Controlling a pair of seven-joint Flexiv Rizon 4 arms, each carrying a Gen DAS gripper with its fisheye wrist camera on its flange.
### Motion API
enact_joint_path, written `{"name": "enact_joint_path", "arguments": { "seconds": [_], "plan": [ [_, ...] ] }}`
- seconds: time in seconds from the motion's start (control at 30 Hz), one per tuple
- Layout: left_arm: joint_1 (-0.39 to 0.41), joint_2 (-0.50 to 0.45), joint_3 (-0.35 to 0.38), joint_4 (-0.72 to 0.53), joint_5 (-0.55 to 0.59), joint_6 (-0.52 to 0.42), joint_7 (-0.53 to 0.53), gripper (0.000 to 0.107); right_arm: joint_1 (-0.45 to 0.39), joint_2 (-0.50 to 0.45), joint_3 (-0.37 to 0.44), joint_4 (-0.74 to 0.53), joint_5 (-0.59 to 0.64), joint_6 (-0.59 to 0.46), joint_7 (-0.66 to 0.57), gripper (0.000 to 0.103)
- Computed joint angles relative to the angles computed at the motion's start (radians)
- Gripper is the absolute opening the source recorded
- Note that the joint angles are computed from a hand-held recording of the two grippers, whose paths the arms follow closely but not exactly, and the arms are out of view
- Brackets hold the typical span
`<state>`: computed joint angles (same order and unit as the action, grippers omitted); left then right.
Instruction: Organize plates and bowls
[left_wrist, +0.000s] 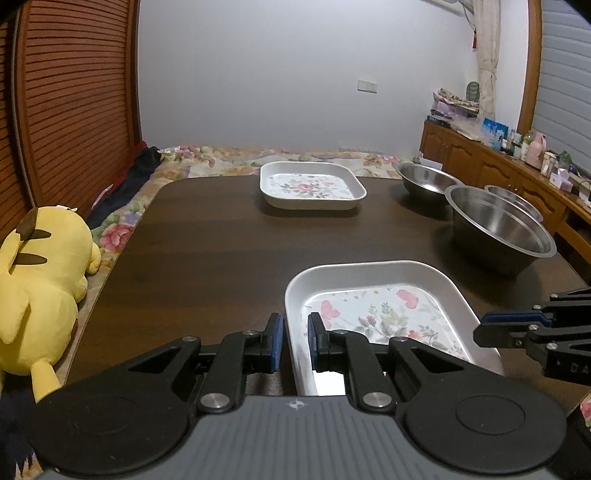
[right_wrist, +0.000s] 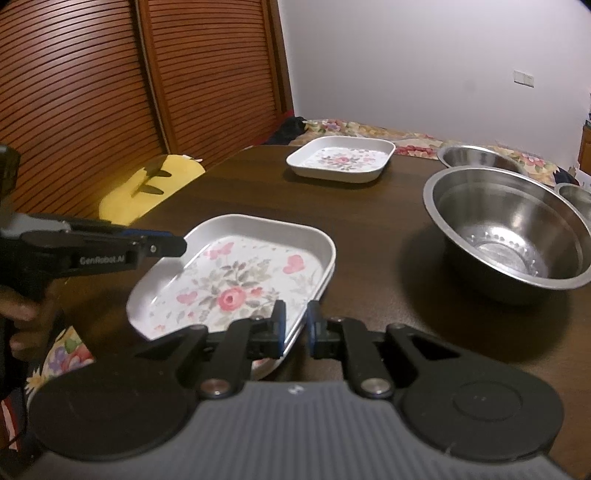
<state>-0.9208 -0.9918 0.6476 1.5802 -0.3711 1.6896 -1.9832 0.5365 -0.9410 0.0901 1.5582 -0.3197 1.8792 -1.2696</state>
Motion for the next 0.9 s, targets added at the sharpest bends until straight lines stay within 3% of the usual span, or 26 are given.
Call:
{"name": "enact_joint_path", "arguments": {
  "seconds": [0.27, 0.5, 0.8, 0.9],
  "plan": [
    [-0.003, 0.003, 0.016, -0.006, -0.003, 0.009, 0.013, 0.021, -0.018, 0.021, 0.015, 0.010, -0.010, 0.036, -0.011, 0.013],
    [0.009, 0.006, 0.009, -0.026, -0.018, 0.036, 0.054, 0.033, -0.018, 0.031, -0.001, -0.027, -0.001, 0.045, -0.008, 0.013],
    [0.113, -0.039, -0.027, -0.175, -0.012, -0.005, 0.149, 0.034, -0.103, -0.048, 0.092, -0.250, -0.119, -0.109, -0.018, 0.013],
    [0.168, -0.051, -0.052, -0.242, 0.019, -0.027, 0.163, 0.039, -0.128, -0.103, 0.148, -0.371, -0.133, -0.196, -0.039, 0.023]
  ]
}}
